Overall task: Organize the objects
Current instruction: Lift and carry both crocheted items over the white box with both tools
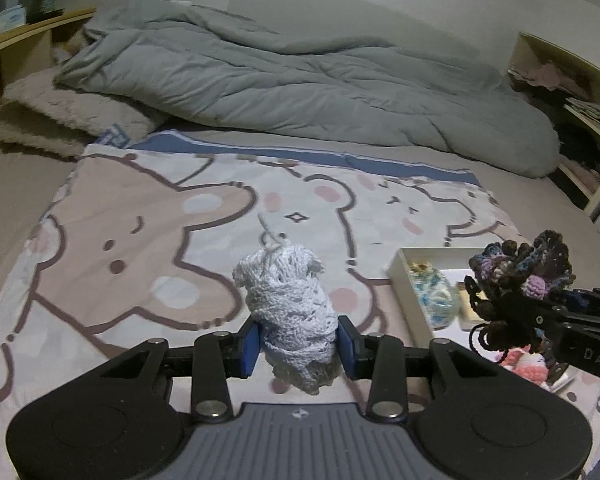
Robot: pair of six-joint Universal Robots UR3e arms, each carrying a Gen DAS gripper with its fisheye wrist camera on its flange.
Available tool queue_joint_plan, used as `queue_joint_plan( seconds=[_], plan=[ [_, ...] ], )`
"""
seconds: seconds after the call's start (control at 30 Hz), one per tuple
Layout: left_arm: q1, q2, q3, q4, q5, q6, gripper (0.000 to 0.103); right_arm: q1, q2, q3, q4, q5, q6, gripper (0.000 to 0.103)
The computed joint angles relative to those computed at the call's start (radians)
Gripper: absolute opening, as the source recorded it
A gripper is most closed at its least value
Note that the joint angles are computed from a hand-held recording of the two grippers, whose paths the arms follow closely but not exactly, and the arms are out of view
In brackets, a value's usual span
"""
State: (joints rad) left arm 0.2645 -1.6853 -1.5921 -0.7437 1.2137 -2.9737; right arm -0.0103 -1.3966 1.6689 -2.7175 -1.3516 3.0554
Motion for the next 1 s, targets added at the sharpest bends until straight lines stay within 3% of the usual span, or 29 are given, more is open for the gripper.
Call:
queue_joint_plan(
  seconds=[0.67, 1.0],
  plan=[
    [-0.236, -0.187, 0.153, 0.017, -0.002, -0.074, 0.041, -0.231, -0.093, 0.187, -0.013, 0.069, -0.101, 0.039],
    [-0.297, -0.264, 0.200, -0.013, -0.031, -0.085, 0.041, -0.259, 0.021, 0.125, 0.130, 0.102, -0.191, 0.039]
  ],
)
